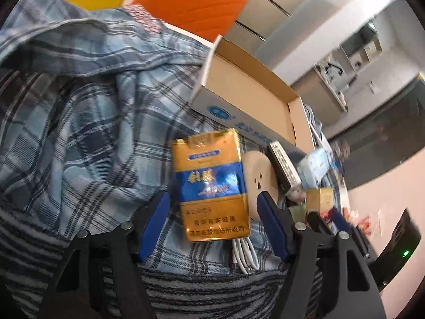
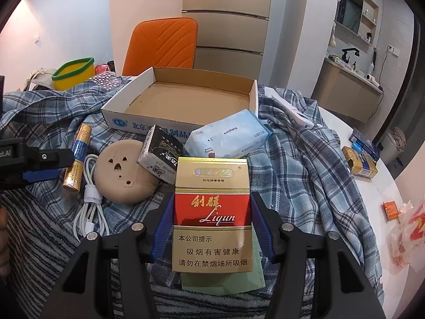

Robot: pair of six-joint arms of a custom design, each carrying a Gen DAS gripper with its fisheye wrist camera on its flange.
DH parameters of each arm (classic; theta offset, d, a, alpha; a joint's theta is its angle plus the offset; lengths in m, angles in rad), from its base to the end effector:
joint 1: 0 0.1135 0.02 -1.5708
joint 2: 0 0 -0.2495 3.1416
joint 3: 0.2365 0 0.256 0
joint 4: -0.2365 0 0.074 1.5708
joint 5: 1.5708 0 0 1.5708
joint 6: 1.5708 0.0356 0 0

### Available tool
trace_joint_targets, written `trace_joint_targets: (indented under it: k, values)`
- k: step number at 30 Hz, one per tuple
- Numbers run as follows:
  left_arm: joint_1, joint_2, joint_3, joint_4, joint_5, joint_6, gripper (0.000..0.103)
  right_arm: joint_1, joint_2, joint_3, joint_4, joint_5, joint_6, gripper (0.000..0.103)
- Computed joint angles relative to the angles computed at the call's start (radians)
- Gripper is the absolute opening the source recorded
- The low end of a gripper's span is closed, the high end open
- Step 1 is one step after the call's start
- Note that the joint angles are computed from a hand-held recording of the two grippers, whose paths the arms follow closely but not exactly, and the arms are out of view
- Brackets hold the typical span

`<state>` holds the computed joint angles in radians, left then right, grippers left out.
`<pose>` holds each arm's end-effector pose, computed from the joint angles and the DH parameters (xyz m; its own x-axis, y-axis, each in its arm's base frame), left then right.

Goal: Organize soft objects
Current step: 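Grasp the red-and-white pack with the right tool while the left tool grasps the gold-and-blue pack, then lift both held packs and carry them over the cardboard box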

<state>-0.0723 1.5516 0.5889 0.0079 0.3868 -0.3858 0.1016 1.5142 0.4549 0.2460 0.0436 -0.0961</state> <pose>0.2668 -0.0328 0.1057 -0.8612 -0.2870 -0.4194 -0.0429 0.8634 -0.5027 0.2541 0.0243 0.0953 -0.7126 -0.1690 -0.6809 -0.1405 0.9853 -0.0975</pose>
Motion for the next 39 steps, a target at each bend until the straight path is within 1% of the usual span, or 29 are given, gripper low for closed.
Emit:
trace_joint_targets:
  k: [1,3,7,8,11,13,17,20,22,25,26,27,32,36,39]
  values:
    - [-0.015,0.0,0.001,0.001,-0.021,0.009,0.065,0.005,-0.001,-0.003,0.005,0.005,-0.003,0.058]
    - [-0.035,0.016,0.014,-0.01,-0.042,0.018,0.059,0.01,-0.002,-0.003,0.006,0.009,-0.005,0.058]
    - [-0.016,0.077,0.038,-0.012,0.003,0.009,0.058,-0.002,0.0,-0.001,0.002,-0.005,-0.004,0.058]
    - [-0.011,0.077,0.029,0.004,0.004,0.009,0.058,-0.002,0.001,0.0,0.001,-0.007,-0.004,0.058]
    - [-0.006,0.077,0.029,0.002,-0.006,0.006,0.053,0.002,0.0,-0.002,0.004,-0.004,-0.006,0.058]
    - [-0.013,0.052,0.014,0.005,-0.025,0.009,0.052,0.004,0.003,-0.001,0.006,-0.003,-0.006,0.058]
    - [-0.078,-0.054,-0.036,0.016,-0.159,0.047,0.051,0.009,0.0,-0.006,0.012,0.005,-0.002,0.058]
    - [-0.138,-0.127,-0.075,0.041,-0.278,0.065,0.051,0.021,-0.024,-0.031,0.036,0.015,-0.009,0.058]
    - [-0.167,-0.171,-0.103,0.061,-0.336,0.074,0.051,0.019,-0.042,-0.047,0.051,0.008,-0.011,0.058]
    - [-0.234,-0.249,-0.159,0.113,-0.466,0.09,0.051,0.003,-0.068,-0.067,0.071,-0.013,-0.011,0.058]
    - [-0.261,-0.275,-0.18,0.14,-0.523,0.096,0.051,-0.004,-0.084,-0.079,0.082,-0.022,-0.008,0.058]
    - [-0.276,-0.299,-0.2,0.162,-0.55,0.103,0.051,-0.008,-0.096,-0.088,0.089,-0.027,-0.006,0.058]
    - [-0.316,-0.393,-0.269,0.241,-0.616,0.142,0.051,-0.021,-0.18,-0.148,0.135,-0.05,0.001,0.058]
    - [-0.339,-0.432,-0.275,0.241,-0.649,0.165,0.051,-0.026,-0.239,-0.172,0.137,-0.064,0.005,0.058]
    - [-0.356,-0.455,-0.262,0.224,-0.666,0.176,0.051,-0.03,-0.289,-0.174,0.112,-0.071,0.015,0.058]
